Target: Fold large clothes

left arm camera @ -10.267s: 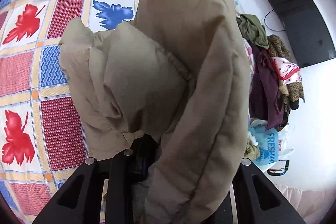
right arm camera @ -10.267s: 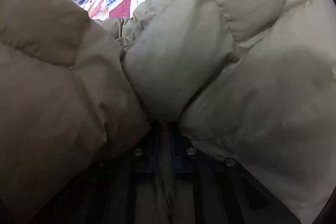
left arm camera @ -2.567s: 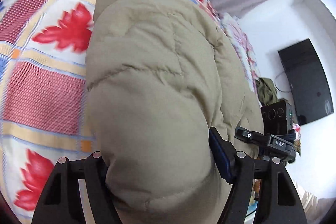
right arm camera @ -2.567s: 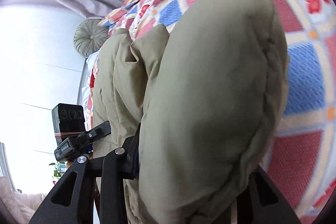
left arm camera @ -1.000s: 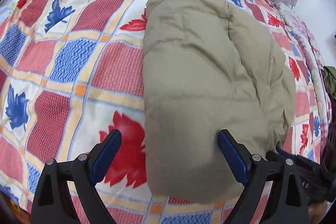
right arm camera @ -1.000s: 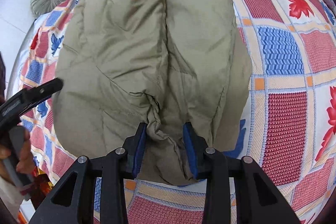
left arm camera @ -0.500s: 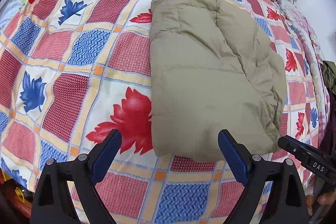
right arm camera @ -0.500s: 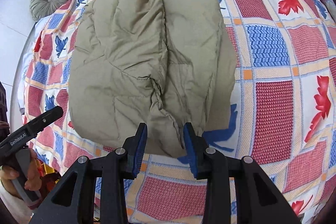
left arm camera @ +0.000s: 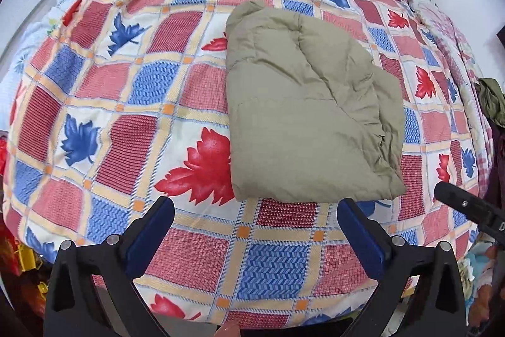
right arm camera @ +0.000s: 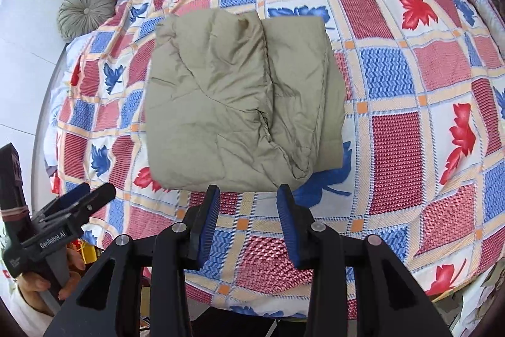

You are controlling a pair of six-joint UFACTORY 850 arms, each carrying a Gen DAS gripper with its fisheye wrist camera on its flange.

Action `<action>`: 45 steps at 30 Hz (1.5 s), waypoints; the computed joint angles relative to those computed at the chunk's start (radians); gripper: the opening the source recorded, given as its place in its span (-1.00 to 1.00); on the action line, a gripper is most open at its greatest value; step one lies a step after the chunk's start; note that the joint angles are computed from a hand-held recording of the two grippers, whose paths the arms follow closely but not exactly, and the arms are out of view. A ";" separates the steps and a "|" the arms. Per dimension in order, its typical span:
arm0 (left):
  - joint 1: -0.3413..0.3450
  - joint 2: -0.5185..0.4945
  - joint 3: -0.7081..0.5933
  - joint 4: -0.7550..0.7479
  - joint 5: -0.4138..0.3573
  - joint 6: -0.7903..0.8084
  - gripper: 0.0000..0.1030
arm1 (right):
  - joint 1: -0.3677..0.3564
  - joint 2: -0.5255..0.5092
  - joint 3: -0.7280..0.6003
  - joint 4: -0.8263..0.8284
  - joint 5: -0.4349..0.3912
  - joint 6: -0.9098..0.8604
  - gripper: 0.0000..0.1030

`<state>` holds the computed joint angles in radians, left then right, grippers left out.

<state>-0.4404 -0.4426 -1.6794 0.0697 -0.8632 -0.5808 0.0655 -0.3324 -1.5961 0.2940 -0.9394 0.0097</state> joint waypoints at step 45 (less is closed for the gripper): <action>-0.050 0.073 -0.040 0.219 -0.056 -0.150 1.00 | 0.089 0.079 -0.052 -0.272 0.066 0.188 0.60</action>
